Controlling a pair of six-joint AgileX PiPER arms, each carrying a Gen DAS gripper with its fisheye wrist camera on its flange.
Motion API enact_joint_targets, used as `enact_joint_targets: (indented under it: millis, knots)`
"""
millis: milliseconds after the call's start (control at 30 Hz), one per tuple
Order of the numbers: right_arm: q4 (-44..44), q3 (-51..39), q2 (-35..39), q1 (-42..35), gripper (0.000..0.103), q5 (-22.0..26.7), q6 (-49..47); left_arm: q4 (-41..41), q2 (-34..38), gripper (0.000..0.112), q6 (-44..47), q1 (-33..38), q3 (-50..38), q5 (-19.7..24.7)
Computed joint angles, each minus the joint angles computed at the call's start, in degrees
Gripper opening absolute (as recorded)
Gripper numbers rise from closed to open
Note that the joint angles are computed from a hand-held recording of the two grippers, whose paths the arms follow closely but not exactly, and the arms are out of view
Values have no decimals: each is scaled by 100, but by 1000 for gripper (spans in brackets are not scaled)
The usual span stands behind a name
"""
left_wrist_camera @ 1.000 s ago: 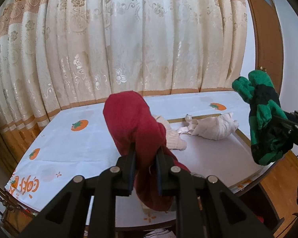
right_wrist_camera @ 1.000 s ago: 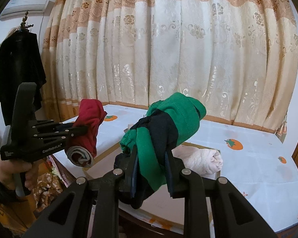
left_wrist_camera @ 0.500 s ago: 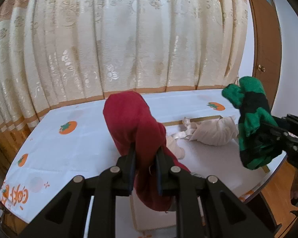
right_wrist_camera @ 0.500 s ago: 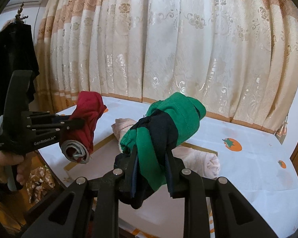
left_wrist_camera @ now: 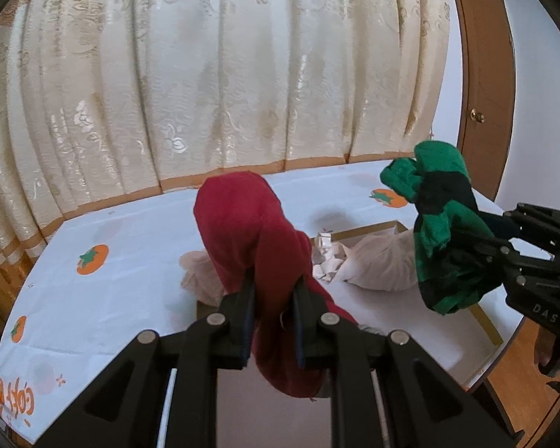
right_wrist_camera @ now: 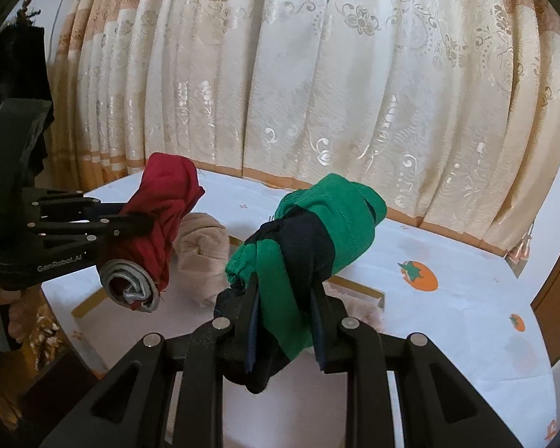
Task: Take underwear out of drawer
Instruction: 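Carry both held underwear up over the cardboard tray, then lower both held underwear into the tray beside the beige ones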
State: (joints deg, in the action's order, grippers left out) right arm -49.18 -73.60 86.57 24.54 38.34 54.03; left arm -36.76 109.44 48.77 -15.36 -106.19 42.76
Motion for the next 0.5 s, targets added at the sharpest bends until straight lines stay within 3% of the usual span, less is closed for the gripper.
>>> enact_joint_targets:
  millis: [500]
  knots:
    - [1198, -807, 768, -714, 25, -110, -1456, 930, 1294, 15, -1186, -463, -2048, 1075]
